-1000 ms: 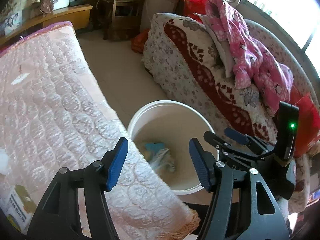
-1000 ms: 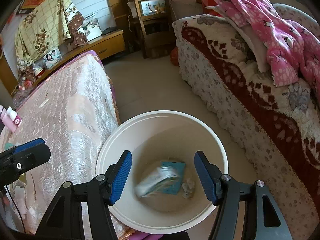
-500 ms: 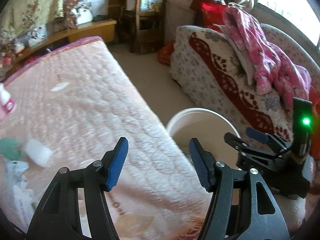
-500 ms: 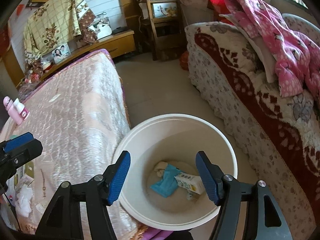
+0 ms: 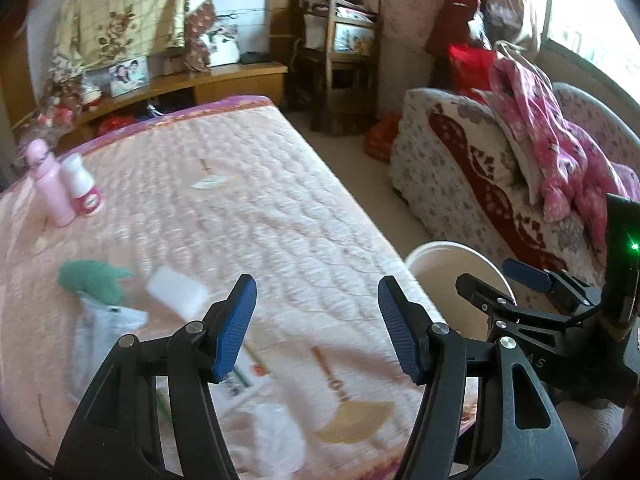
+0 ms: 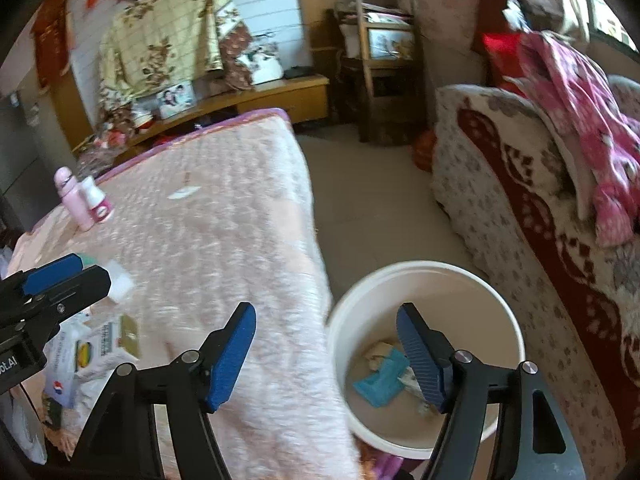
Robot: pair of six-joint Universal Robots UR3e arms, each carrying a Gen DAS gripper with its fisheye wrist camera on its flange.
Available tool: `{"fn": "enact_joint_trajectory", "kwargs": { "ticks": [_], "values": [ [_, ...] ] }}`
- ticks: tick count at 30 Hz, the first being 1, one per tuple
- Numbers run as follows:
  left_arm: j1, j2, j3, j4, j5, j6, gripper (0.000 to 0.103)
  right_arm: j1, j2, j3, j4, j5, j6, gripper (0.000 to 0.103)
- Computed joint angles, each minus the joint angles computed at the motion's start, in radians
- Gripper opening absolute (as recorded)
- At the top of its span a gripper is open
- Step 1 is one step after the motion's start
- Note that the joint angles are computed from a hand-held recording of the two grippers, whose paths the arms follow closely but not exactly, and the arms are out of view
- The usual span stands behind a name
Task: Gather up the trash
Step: 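Move both tools back over the trash on the bed, then grasp the white printed packet with the left tool while the right tool grasps the white sponge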
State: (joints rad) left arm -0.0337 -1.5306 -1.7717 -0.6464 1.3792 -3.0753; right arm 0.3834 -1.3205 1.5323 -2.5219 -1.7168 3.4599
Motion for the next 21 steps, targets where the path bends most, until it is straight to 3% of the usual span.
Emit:
{"fn": "enact_joint_trajectory", "kwargs": {
  "ticks": [7,21],
  "values": [
    [0.210,0.166,-0.096,-0.085,-0.101,0.095,0.062,0.092,0.141,-0.226,0.066,0.009,0.001,0.073],
    [0.776,0.412,-0.250,-0.332,-0.346,0.432,0.062,0.236,0.444,-0.723,0.257,0.015,-0.021,0.076]
  ]
}}
